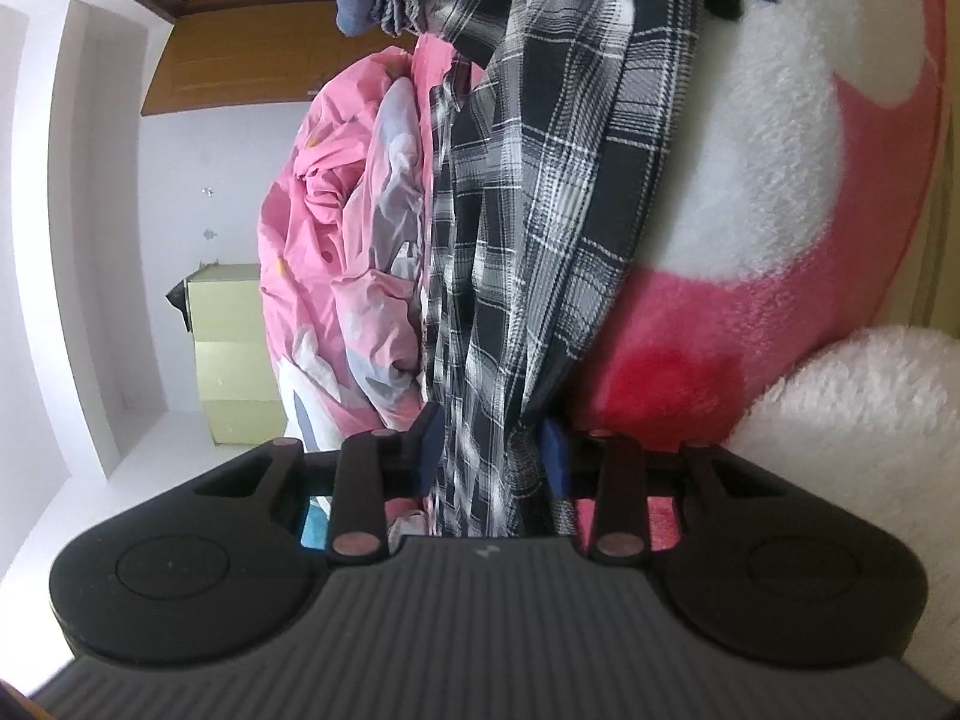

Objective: Fold clothes

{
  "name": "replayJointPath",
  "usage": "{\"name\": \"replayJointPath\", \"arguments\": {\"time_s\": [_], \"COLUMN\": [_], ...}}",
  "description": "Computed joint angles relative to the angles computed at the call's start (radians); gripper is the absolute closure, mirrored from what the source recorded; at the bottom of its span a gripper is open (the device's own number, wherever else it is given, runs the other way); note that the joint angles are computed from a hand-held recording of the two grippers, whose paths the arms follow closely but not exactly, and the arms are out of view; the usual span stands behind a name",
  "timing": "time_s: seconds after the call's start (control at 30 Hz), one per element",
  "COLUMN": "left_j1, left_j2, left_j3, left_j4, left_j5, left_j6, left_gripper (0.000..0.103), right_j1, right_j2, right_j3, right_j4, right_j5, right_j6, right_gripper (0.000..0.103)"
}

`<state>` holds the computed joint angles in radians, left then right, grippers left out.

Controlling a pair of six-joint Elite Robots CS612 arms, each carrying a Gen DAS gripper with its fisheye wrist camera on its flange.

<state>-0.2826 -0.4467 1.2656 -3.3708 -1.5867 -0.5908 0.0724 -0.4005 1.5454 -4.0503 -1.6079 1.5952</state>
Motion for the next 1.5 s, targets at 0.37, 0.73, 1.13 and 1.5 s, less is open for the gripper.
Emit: {"name": "replayJointPath", "arguments": {"time_s": [0.37, 0.73, 1.13, 1.5], "left_j1": [-0.011, -0.032, -0.061, -0.076], "left_j2": [0.006, -0.015, -0.043, -0.05], "left_j3": [-0.017, -0.016, -0.048, -0.062], "left_j4": [0.036, 0.121, 0.331, 0.402], "left_j5": [0.043, 0.118, 0.227, 0.273], "left_j6": [0.094, 0.198, 0.242, 0.264], "left_gripper": [0.071, 0.069, 0.068, 0.068], "right_j1": [0.004, 0.012, 0.015, 0.001], "right_j2": [-0.008, -0.016, -0.052, -0.046], "right_j3": [-0.013, -0.008, 0.013, 0.009], "right_j4": [0.069, 0.094, 0.162, 0.149], "right_j5": [-0.009, -0.021, -0.019, 0.072], "right_j6": [-0.007, -0.019, -0.147, -0.159], "right_gripper": [0.083, 0.088, 0.088, 0.085]}}
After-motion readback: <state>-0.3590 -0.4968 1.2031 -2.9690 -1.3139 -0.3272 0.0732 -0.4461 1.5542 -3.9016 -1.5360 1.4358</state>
